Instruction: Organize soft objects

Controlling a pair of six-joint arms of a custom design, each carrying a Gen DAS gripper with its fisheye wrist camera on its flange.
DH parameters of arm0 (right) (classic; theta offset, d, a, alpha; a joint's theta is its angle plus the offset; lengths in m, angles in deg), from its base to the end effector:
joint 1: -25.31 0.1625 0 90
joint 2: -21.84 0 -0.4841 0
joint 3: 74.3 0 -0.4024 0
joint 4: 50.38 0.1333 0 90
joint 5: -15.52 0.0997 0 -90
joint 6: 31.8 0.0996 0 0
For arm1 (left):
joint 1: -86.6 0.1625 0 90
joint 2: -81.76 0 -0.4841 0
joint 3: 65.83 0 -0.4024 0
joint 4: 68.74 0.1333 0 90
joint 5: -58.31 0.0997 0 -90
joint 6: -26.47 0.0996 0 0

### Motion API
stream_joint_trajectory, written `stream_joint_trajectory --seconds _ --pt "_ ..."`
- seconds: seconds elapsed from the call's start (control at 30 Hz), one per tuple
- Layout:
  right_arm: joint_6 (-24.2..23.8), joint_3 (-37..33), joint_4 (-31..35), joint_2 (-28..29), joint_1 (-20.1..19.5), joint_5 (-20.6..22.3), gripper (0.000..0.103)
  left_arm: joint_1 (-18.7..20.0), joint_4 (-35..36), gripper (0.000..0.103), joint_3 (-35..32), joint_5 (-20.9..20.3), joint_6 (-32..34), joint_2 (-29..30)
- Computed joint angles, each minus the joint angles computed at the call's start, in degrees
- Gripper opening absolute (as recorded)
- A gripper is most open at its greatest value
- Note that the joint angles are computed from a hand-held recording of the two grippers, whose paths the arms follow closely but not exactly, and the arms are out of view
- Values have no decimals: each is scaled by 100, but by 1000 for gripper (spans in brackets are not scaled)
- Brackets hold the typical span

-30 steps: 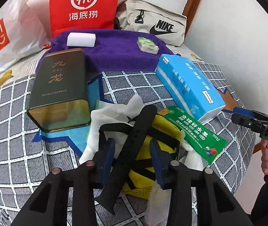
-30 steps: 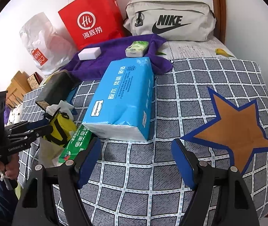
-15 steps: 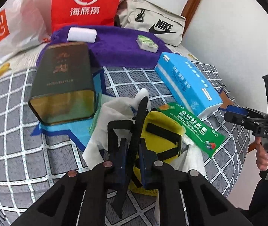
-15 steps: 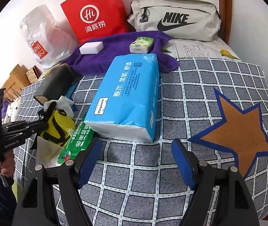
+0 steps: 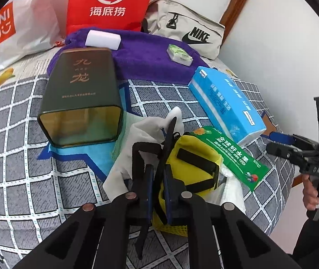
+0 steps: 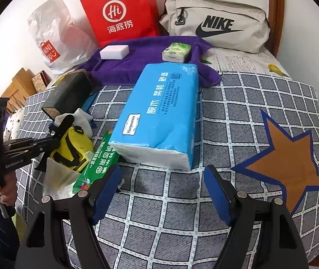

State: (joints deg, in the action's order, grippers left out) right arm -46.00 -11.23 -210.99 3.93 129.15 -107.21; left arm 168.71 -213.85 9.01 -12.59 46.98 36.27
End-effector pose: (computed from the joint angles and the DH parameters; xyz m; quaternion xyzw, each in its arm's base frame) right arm 0.2854 -0.8261 -0.0068 0.1665 -0.9231 0.2105 0.2755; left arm 0.0516 -0.8358 0.2691 0.2000 0.9410 -0.2007 0.1849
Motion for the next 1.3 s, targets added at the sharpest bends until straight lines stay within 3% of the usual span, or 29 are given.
stream_joint_trajectory --seconds 0.3,0.7,0.77,0.83,0.87,1.27,1.3 --pt "-77 -28 15 7 24 21 76 -52 -242 6 152 -196 66 -218" --pt "-166 63 7 -21 48 37 76 -38 -209 5 269 -131 56 -260" --pt "-165 82 -7 -31 44 29 76 -42 -241 10 307 -166 144 -281" --pt "-123 84 15 -34 35 31 76 -59 -282 27 302 -94 224 -253" --pt "-102 81 39 -33 29 46 76 -73 -286 30 285 -1 271 -221" --pt "-78 45 170 1 21 4 76 -49 -32 30 68 132 469 -13" --pt "-83 36 187 7 23 -10 76 -52 -58 26 85 138 516 -22"
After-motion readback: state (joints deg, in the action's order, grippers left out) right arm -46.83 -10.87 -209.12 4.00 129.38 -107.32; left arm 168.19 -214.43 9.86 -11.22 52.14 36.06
